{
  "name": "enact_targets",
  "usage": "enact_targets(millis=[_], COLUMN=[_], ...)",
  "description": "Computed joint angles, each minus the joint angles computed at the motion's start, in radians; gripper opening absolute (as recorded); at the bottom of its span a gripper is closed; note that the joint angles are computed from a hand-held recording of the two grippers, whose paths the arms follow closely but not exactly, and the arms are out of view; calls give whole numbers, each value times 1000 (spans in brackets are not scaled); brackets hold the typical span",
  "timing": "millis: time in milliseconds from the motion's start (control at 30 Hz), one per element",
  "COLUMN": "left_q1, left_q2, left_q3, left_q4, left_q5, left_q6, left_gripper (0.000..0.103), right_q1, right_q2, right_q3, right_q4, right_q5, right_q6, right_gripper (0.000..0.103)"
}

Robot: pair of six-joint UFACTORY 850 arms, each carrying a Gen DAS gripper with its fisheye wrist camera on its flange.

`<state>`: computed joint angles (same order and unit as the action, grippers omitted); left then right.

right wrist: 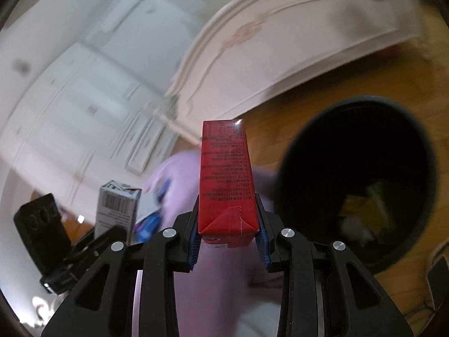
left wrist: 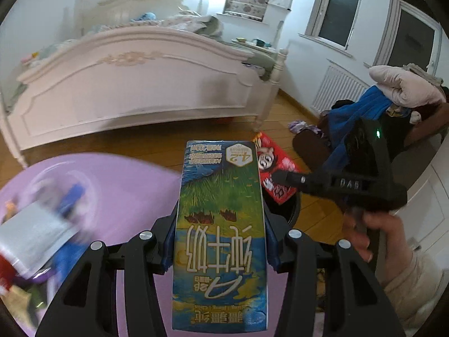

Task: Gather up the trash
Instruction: 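Grasp the milk carton with the left tool while the right tool carries the juice box to the bin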

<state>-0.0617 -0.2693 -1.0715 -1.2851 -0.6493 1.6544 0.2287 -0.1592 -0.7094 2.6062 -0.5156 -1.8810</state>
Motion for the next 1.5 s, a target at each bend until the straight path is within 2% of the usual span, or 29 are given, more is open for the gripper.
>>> enact_targets(millis=[167, 300, 400, 800, 1133, 1200, 1267, 1300, 1333, 1400, 1500], left_q1=[-93, -158, -187, -241, -256, -260, -261, -259, -256, -255, -255], left_q2=[-81, -134, -167, -246, -267, -268, -267, -261, -253, -242, -224], left_q3=[-75, -117, -143, -232, -261, -265, -267, -260, -247, -232, -208], left_q4=[34, 64, 85, 249, 338, 355, 354, 330, 297, 270, 280], left_q5=[18, 83, 102, 136, 144, 153, 156, 163, 169, 174, 176], left_q6=[-112, -196, -238, -428, -506, -522, -528, -507, -471, -429, -409], left_gripper=[49, 49, 49, 49, 51, 54, 68, 76, 80, 81, 81], right_q1=[-49, -82, -97, -123, -133, -134, -130, -130, -129, -126, -118], right_q2=[1, -29, -62, -141, -180, -182, -177, -173, -168, -158, -144], right_q3=[30, 35, 26, -16, -32, -33, -27, -20, -15, -4, 8], right_q4=[114, 138, 130, 90, 34, 30, 62, 71, 83, 104, 109], right_q5=[52, 69, 64, 69, 67, 71, 76, 75, 76, 75, 80], right_q6=[-91, -105, -94, -61, 4, 16, -3, -9, -12, -24, -28], right_gripper=[33, 33, 33, 33, 34, 40, 48, 55, 64, 70, 71])
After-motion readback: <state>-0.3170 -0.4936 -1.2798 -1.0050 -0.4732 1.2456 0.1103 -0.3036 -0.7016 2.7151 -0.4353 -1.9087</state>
